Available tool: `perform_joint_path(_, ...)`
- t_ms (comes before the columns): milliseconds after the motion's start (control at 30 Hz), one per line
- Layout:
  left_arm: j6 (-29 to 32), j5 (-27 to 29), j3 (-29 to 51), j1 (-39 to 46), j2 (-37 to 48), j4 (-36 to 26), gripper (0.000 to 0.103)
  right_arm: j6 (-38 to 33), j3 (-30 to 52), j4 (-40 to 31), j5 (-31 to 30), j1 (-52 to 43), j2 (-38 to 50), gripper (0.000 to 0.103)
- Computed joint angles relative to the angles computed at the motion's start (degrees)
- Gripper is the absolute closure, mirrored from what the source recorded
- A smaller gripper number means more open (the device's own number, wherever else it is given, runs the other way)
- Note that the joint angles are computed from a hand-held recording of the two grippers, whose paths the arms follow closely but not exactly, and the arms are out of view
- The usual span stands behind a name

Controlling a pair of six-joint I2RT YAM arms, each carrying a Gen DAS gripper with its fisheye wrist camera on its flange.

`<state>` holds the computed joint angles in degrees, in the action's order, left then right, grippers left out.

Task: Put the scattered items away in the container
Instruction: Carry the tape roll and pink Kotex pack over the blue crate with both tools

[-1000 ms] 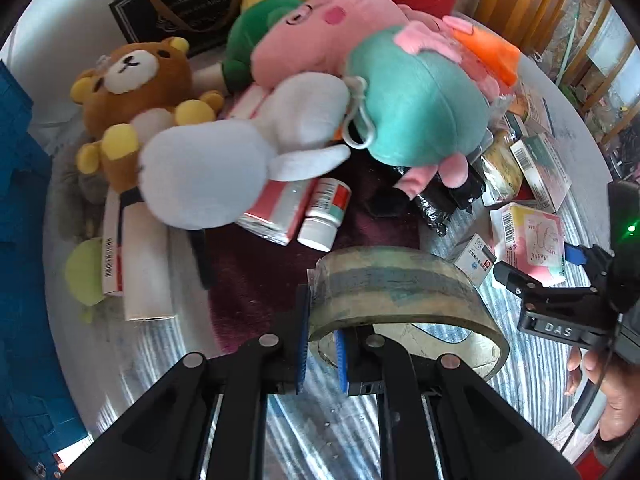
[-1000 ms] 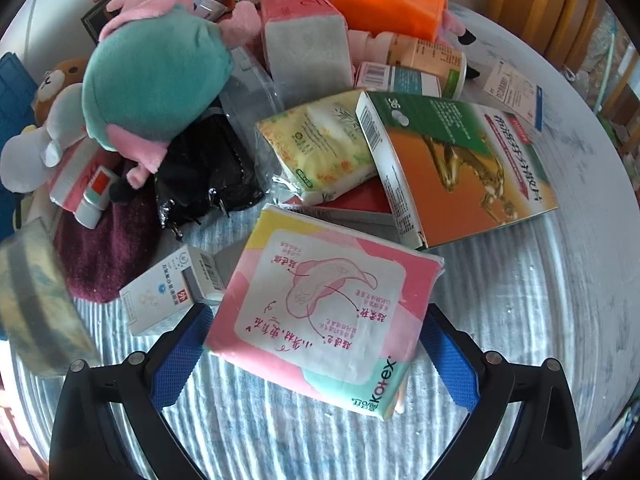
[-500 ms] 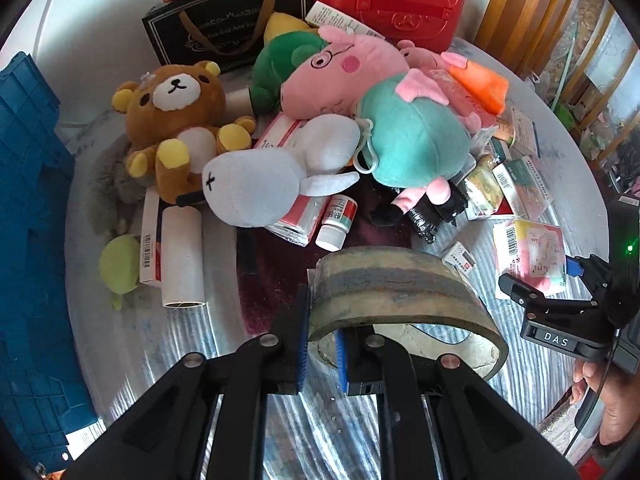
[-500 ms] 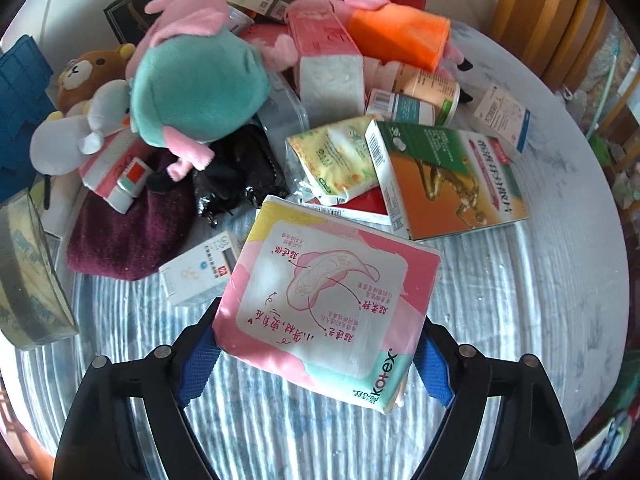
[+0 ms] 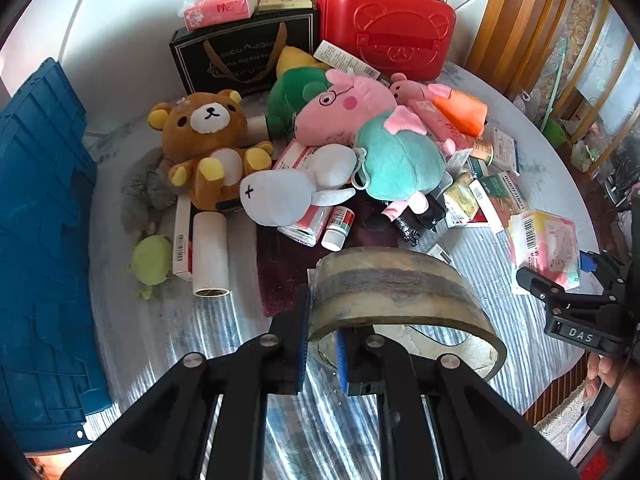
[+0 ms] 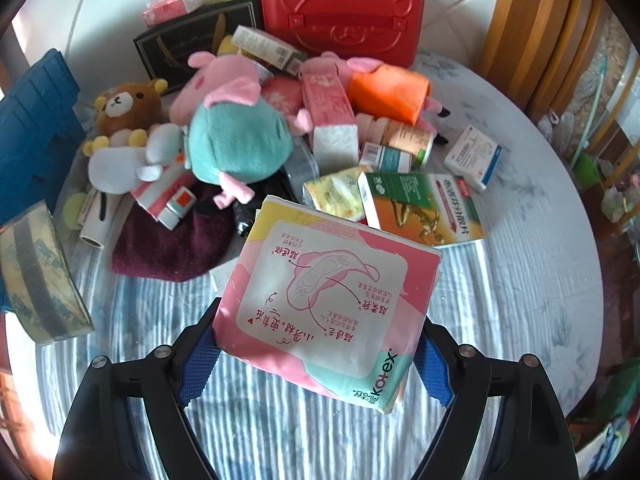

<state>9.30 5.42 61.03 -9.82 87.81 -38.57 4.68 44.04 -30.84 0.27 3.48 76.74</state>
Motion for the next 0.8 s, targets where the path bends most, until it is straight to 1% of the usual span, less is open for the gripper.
perform_joint_path(233,2.36,2.84,1.78,2.99,-5.78,-4.61,0.092,2.42,2.95,-9.05,1.26,2.45,-10.16,0.019)
perform_joint_path(300,3.05,3.36,2.42,3.73,-7.02,-6.02,0.092,3.29,3.98,-11.2,1.73,3.04,-11.91,0.019)
perform_joint_path(433,4.97,5.13,3.45,6.2,-9.82,-8.67,0.092,6.69,6.74,-16.51,3.33,5.6,-15.88,0.019)
perform_joint_path(600,9.04,7.89,4.61,10.58,-12.96,-12.3,0.092,10.61,9.85,-21.08,6.43,10.72,-19.11,0.019)
perform_joint_path(733,12.78,11.24,5.35,15.37,-14.37,-14.43,0.092,14.54,12.01,-24.01,8.87,15.12,-20.52,0.019)
perform_joint_path(800,15.06,12.97,6.02,17.95,-14.22,-15.54,0.092,17.57,13.5,-25.61,11.3,18.64,-20.58,0.019)
